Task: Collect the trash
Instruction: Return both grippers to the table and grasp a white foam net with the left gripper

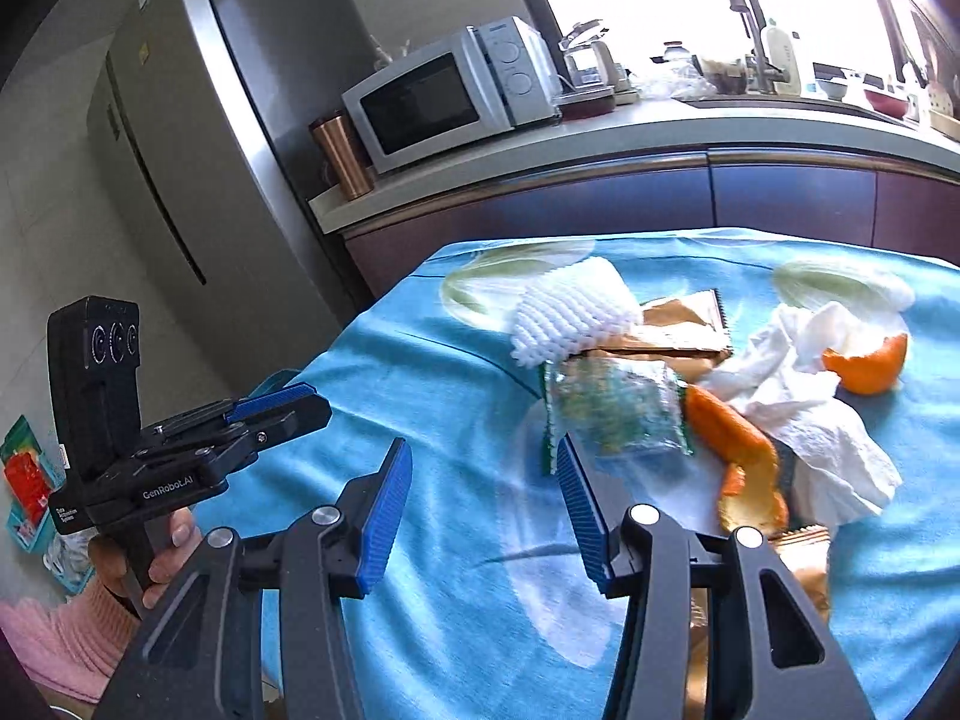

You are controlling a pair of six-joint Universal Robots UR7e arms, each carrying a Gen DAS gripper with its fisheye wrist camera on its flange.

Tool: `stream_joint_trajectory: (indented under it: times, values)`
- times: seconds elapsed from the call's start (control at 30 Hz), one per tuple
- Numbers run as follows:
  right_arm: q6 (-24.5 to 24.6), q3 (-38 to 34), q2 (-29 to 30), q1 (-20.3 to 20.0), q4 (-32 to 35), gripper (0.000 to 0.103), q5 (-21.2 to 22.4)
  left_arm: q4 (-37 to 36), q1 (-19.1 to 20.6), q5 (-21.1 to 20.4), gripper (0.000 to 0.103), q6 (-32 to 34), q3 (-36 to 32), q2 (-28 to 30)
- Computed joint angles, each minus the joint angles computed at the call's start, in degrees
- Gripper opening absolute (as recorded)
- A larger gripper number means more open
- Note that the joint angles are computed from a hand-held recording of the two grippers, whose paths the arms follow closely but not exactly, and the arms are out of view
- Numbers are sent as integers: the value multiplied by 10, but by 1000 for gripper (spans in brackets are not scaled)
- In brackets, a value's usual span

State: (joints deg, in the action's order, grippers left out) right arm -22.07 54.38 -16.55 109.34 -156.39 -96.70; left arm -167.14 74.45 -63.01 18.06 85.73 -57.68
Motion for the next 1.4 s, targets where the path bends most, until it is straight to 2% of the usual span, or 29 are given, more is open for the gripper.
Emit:
stream_joint_trajectory:
  times: [0.3, 0.57, 0.7, 0.97, 1.0, 1.03, 1.17, 1.23, 1.4]
  values:
    - [14, 16, -14, -17, -24, 49, 0, 100, -4, -17, 44, -14, -126, 80]
    - [22, 19, -18, -28, -26, 49, 5, 209, 7, -37, 44, -67, -251, 147]
    - [23, 20, -20, -31, -30, 49, 7, 248, 15, -52, 50, -92, -293, 170]
    - [27, 29, -25, -39, -34, 49, 9, 330, 38, -107, 51, -158, -380, 214]
    - [27, 31, -26, -39, -34, 49, 8, 331, 41, -119, 48, -164, -385, 217]
    - [28, 32, -27, -40, -34, 49, 8, 333, 44, -129, 37, -170, -391, 219]
    - [29, 38, -30, -42, -37, 50, 5, 345, 50, -148, 16, -184, -406, 227]
    - [29, 40, -32, -42, -39, 49, 5, 331, 48, -147, 12, -182, -393, 222]
    - [30, 48, -37, -44, -43, 49, 8, 289, 40, -133, 10, -164, -352, 200]
